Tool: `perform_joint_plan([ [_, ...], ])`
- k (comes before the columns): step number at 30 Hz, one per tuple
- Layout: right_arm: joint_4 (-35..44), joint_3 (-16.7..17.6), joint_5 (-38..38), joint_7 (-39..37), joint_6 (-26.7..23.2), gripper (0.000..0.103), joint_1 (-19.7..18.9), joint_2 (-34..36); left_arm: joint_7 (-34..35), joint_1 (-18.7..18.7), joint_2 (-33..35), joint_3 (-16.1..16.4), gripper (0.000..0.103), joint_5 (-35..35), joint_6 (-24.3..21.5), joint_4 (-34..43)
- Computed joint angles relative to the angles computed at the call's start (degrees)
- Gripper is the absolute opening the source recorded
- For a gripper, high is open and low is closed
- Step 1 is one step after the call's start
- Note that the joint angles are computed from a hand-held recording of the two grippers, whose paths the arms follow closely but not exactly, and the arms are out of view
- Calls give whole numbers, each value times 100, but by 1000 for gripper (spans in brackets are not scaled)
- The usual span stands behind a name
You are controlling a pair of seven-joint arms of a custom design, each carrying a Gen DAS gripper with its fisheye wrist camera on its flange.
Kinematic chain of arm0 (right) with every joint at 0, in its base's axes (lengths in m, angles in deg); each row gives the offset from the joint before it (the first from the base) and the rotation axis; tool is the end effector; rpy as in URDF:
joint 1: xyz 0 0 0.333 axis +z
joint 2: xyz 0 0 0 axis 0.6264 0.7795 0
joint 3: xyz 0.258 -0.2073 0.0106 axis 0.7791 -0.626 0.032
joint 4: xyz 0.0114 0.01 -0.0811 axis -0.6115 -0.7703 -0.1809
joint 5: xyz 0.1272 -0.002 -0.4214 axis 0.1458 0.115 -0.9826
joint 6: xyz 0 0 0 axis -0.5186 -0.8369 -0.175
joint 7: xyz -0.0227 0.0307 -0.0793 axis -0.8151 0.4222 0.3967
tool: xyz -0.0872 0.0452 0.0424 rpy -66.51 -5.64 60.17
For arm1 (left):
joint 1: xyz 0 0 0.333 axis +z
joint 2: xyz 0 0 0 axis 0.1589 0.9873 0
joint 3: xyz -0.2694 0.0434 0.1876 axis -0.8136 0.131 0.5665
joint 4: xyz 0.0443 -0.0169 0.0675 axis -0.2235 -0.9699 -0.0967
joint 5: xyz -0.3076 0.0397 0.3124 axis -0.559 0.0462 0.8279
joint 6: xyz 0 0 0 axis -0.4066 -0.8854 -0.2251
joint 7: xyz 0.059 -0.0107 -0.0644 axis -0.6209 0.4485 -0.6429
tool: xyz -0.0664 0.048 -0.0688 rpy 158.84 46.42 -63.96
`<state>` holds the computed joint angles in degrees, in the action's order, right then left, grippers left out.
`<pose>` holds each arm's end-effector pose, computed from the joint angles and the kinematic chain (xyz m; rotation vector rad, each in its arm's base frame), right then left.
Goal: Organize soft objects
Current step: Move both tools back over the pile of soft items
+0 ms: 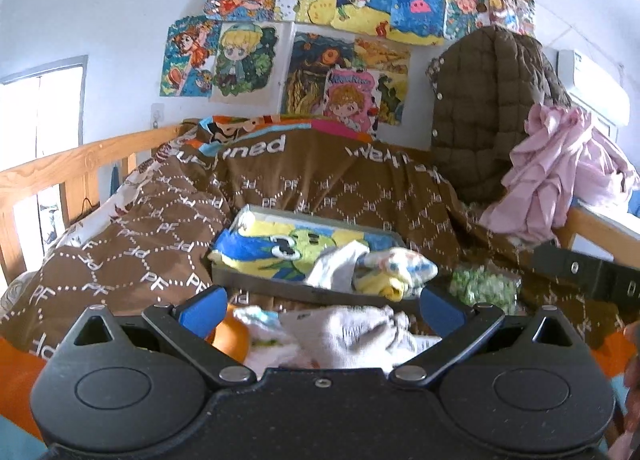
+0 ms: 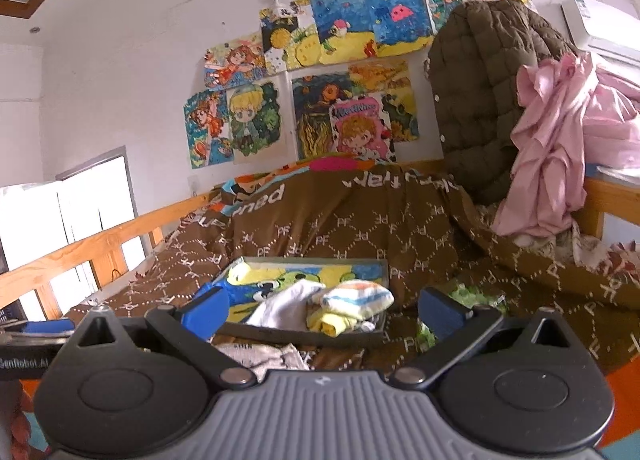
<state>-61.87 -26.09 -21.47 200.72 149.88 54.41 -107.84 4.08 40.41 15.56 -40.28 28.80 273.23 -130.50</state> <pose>0.4548 0.0531 0.5050 -1.3751 1.2157 -0.7919 0.4231 -0.1859 0.5053 -1.5371 1.4052 -1.1161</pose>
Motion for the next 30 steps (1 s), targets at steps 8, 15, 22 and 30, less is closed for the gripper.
perform_joint_plan([
  [8,67,-350,33,96,-787,103,345,-94,314,-676,326,551,102,234,-86,-252],
  [15,200,-1044,342,-12,-1486,103,1108,-125,713,-1237,834,1027,102,387,-235,-258],
  [22,393,-1867,728,-253,-2301,103,2030,-208,1239,-2095,1434,1811,102,672,-480,-81],
  [30,563,-2391,1225,-1050,-3005,103,2822,-304,1526,-3282,1948,2968,102,690,-787,117],
])
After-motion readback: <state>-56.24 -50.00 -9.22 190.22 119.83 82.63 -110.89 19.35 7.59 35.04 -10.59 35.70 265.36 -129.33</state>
